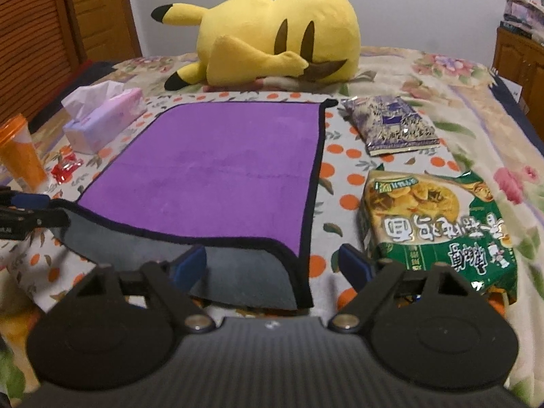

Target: Fold towel

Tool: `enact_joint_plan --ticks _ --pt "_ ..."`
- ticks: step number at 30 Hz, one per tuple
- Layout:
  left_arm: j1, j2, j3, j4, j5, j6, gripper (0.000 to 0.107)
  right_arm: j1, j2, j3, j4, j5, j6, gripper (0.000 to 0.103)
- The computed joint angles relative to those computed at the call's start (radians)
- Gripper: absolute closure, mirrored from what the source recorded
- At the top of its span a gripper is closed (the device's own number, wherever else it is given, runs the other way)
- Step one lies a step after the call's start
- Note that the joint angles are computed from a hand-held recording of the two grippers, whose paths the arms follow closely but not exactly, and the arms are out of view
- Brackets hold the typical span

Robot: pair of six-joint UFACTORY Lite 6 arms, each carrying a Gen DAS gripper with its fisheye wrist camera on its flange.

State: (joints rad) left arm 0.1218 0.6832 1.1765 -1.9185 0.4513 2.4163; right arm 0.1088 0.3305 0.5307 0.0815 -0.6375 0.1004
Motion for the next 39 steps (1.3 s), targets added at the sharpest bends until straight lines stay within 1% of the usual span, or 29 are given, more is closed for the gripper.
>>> enact_joint_plan --ticks 4,7,9,13,19,20,22,23,24,25,26,27,28,31,32,33,39 --pt "-0.008 0.033 0.038 0.075 -0.008 -0.07 0.047 -0.034 0.025 0.019 -0.086 0.019 0.059 0.02" --pt "-0.011 0.048 0.051 0.102 -0.012 -0.097 0.047 -0.05 0.042 0.032 -0.135 0.031 0.094 0.023" --pt "-0.011 0.056 0.06 0.131 -0.017 -0.127 0.047 -0.057 0.05 0.039 -0.166 0.035 0.115 0.027" --pt "-0.008 0.066 0.07 0.16 -0.022 -0.171 0.047 -0.074 0.057 0.043 -0.218 0.042 0.148 0.032" --pt "-0.007 0.063 0.065 0.153 -0.015 -0.16 0.048 -0.083 0.055 0.043 -0.251 0.046 0.162 0.046" --pt "-0.007 0.062 0.065 0.158 -0.013 -0.163 0.048 -0.085 0.054 0.043 -0.258 0.046 0.165 0.051" --pt "-0.009 0.059 0.059 0.156 -0.009 -0.158 0.048 -0.087 0.052 0.043 -0.261 0.047 0.166 0.055" --pt "-0.009 0.057 0.056 0.149 -0.01 -0.15 0.048 -0.089 0.052 0.042 -0.261 0.046 0.163 0.059" --pt "-0.009 0.058 0.056 0.148 -0.008 -0.147 0.05 -0.088 0.052 0.042 -0.256 0.046 0.157 0.064" --pt "-0.008 0.057 0.055 0.149 -0.006 -0.147 0.053 -0.086 0.052 0.042 -0.246 0.047 0.149 0.067" --pt "-0.008 0.058 0.056 0.15 -0.005 -0.149 0.055 -0.085 0.052 0.042 -0.233 0.047 0.138 0.071" --pt "-0.008 0.057 0.056 0.148 -0.004 -0.148 0.056 -0.083 0.053 0.042 -0.213 0.046 0.126 0.079" --pt "-0.008 0.055 0.054 0.141 -0.003 -0.142 0.059 -0.081 0.054 0.042 -0.201 0.045 0.12 0.081" --pt "-0.006 0.047 0.043 0.127 0.005 -0.122 0.068 -0.085 0.055 0.04 -0.201 0.038 0.113 0.084" --pt "-0.006 0.044 0.04 0.125 0.008 -0.118 0.069 -0.086 0.055 0.038 -0.207 0.034 0.112 0.091" --pt "-0.006 0.043 0.038 0.117 0.009 -0.109 0.07 -0.086 0.054 0.037 -0.207 0.031 0.109 0.095" --pt "-0.005 0.03 0.026 0.09 0.022 -0.078 0.074 -0.057 0.05 0.027 -0.126 0.005 0.031 0.098"
